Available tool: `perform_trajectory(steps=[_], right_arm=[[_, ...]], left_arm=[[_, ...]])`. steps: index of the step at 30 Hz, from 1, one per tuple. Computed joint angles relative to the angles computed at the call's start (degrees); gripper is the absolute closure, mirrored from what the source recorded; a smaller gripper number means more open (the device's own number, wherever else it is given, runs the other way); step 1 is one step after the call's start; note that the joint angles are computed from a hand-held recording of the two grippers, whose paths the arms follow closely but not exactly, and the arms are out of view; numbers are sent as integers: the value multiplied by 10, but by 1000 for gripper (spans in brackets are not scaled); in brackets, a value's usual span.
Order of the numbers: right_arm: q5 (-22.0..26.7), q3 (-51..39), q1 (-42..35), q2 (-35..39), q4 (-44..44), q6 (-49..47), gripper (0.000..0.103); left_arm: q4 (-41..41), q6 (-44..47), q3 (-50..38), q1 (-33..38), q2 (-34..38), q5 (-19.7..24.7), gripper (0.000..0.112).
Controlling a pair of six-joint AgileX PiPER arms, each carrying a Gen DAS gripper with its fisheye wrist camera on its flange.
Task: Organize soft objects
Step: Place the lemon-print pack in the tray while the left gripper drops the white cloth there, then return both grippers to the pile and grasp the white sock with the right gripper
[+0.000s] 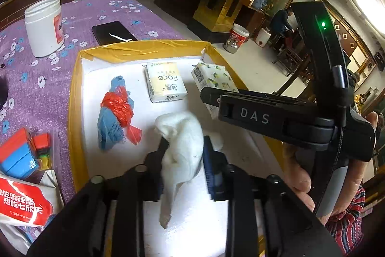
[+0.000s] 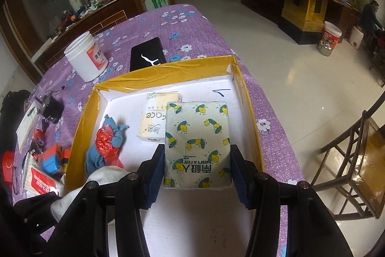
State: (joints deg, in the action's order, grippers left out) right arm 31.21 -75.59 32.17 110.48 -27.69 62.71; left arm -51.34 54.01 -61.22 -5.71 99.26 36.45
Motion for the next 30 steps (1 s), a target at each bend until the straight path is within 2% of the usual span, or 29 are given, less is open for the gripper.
perform_trajectory(steps=[4,9,13,18,22,30], right_arm=[[-13,9,-2,-6,0,6,47],[-23,20,-2,-16,-12,16,48],[-57,52,-3,-44,-14,30,47],[-98,107,14,-97,-55,92,47],[-123,154,50,-139,-155,218,44],[-122,200,141,-159,-346,452,43]], left_arm=[[-13,8,4,5,-4,1,64],[-31,18,-1,19,-2,22,63],[-47,40,12,27,-20,27,63],[-78,87,43,49,-58,45,63],[-96,127,74,77,-89,63,63],[-124,234,158,178,-160,124,63]])
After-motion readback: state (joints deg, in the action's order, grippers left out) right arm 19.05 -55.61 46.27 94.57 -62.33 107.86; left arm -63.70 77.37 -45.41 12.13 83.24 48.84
